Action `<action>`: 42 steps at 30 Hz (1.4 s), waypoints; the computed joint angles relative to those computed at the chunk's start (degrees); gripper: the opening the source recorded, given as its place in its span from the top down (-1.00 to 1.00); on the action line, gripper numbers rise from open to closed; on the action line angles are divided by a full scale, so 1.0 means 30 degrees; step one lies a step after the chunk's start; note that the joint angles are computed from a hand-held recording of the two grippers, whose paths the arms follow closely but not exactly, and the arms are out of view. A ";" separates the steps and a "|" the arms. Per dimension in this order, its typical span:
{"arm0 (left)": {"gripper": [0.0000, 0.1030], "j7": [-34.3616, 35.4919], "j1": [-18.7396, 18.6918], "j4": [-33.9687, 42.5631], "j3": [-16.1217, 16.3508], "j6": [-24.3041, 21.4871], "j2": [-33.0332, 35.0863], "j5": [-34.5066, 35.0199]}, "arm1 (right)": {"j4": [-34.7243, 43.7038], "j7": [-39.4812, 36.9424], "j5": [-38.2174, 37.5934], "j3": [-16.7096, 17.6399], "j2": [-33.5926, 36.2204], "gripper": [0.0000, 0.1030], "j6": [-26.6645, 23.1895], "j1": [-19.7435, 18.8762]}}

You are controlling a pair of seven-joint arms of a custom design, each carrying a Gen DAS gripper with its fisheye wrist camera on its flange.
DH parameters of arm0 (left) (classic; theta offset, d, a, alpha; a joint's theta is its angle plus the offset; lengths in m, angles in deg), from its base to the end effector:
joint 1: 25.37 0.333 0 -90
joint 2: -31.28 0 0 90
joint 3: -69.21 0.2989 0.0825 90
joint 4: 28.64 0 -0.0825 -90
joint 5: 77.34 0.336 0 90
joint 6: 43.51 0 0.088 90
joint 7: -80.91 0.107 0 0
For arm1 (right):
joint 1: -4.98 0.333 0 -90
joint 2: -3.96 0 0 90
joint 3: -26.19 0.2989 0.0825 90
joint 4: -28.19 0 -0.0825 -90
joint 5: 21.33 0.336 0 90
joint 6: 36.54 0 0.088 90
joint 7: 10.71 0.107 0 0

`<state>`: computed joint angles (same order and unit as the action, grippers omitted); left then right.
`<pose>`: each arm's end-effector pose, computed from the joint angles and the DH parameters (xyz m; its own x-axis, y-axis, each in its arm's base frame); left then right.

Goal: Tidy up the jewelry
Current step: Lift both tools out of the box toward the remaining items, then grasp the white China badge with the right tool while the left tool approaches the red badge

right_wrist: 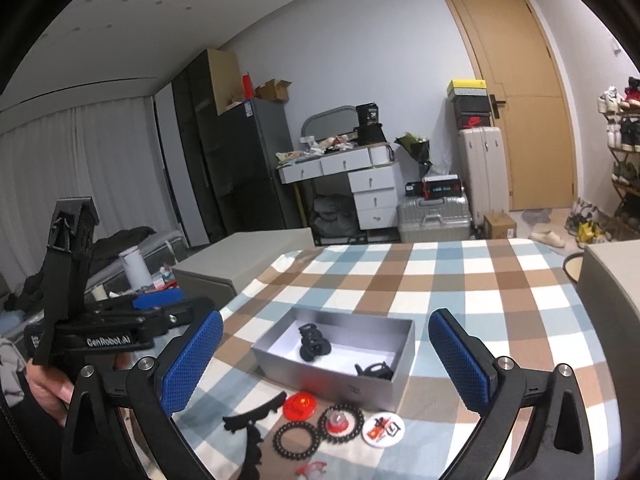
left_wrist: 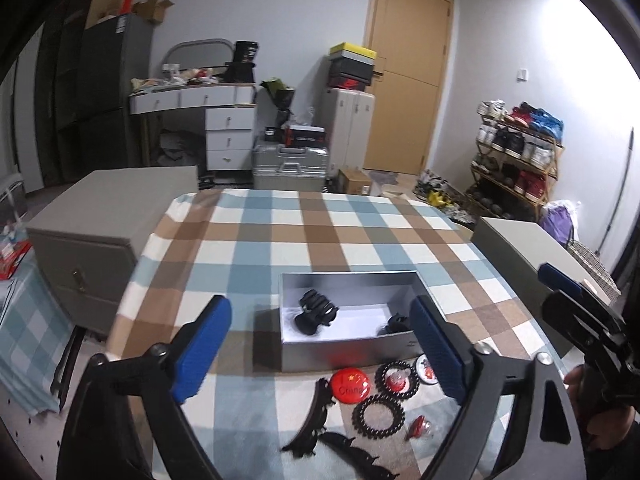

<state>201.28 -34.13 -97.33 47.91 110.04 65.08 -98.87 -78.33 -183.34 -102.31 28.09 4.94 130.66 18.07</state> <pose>0.6619 -0.2679 0.5584 -0.6469 -0.7503 0.1359 -0.4785 0.2607 -0.8385 0.5192 0.2024 0.5802 -0.0414 -0.9789 -0.1999 -0.3249 0.2024 -0.9238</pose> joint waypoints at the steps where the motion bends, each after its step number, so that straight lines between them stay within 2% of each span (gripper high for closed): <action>1: -0.79 0.0334 0.0241 -0.0659 -0.0192 0.0486 -0.0317 -0.0275 | -0.0231 -0.0120 0.0089 0.0058 -0.0152 -1.00 -0.0234 0.0061; 7: -0.82 0.0969 0.1009 -0.2608 -0.0292 0.1354 -0.1247 -0.0914 | -0.1559 -0.1786 0.1620 0.0387 -0.0632 -1.00 -0.0738 0.0141; 10: -0.98 0.1070 0.1246 -0.3816 -0.0345 0.2063 -0.1743 -0.1326 | -0.2028 -0.2720 0.2573 0.0507 -0.0603 -1.00 -0.0967 0.0185; 12: -0.98 0.1268 0.1418 -0.4524 -0.0461 0.2307 -0.1995 -0.1568 | -0.2361 -0.3479 0.3462 0.0522 -0.0516 -1.00 -0.0820 0.0212; 14: -0.98 0.1410 0.1446 -0.5163 -0.0408 0.2379 -0.2238 -0.1551 | -0.2674 -0.5263 0.5309 0.0546 -0.0338 -1.00 -0.0729 0.0298; 17: -0.98 0.0989 0.1203 -0.5350 -0.0053 0.1924 -0.2249 -0.1115 | -0.3048 -0.8600 0.8795 0.0581 0.0074 -1.00 -0.0604 0.0489; 18: -0.98 0.1034 0.1273 -0.5287 -0.0103 0.1623 -0.2200 -0.1136 | -0.3121 -0.9027 0.9267 0.0558 0.0130 -1.00 -0.0662 0.0582; 23: -0.98 0.1377 0.1300 -0.5347 -0.0154 0.0680 -0.2192 -0.1347 | -0.3467 -0.9879 1.0990 0.0211 0.0475 -1.00 -0.0372 0.0761; 27: -0.98 0.1149 0.0975 -0.5011 0.0164 0.0071 -0.1955 -0.1010 | -0.3215 -1.0557 1.2006 -0.0063 0.0728 -1.00 -0.1044 0.0748; 30: -0.98 0.0906 0.0821 -0.4701 0.0328 -0.0299 -0.1742 -0.0818 | -0.2836 -1.2085 1.3882 -0.0182 0.1102 -0.98 -0.1800 0.0605; 36: -0.98 -0.0095 0.0485 -0.3559 0.0733 -0.1342 -0.1021 -0.0111 | -0.1540 -1.5559 1.7231 -0.0325 0.2219 -0.64 -0.3452 0.0513; 37: -0.98 -0.0260 0.0444 -0.3364 0.0786 -0.1522 -0.0907 0.0004 | -0.1401 -1.5919 1.7519 -0.0377 0.2354 -0.54 -0.3553 0.0554; 42: -0.98 -0.0783 0.0311 -0.2651 0.0889 -0.2090 -0.0486 0.0437 | -0.0379 -1.7430 1.8102 -0.0592 0.3082 -0.37 -0.4618 0.0946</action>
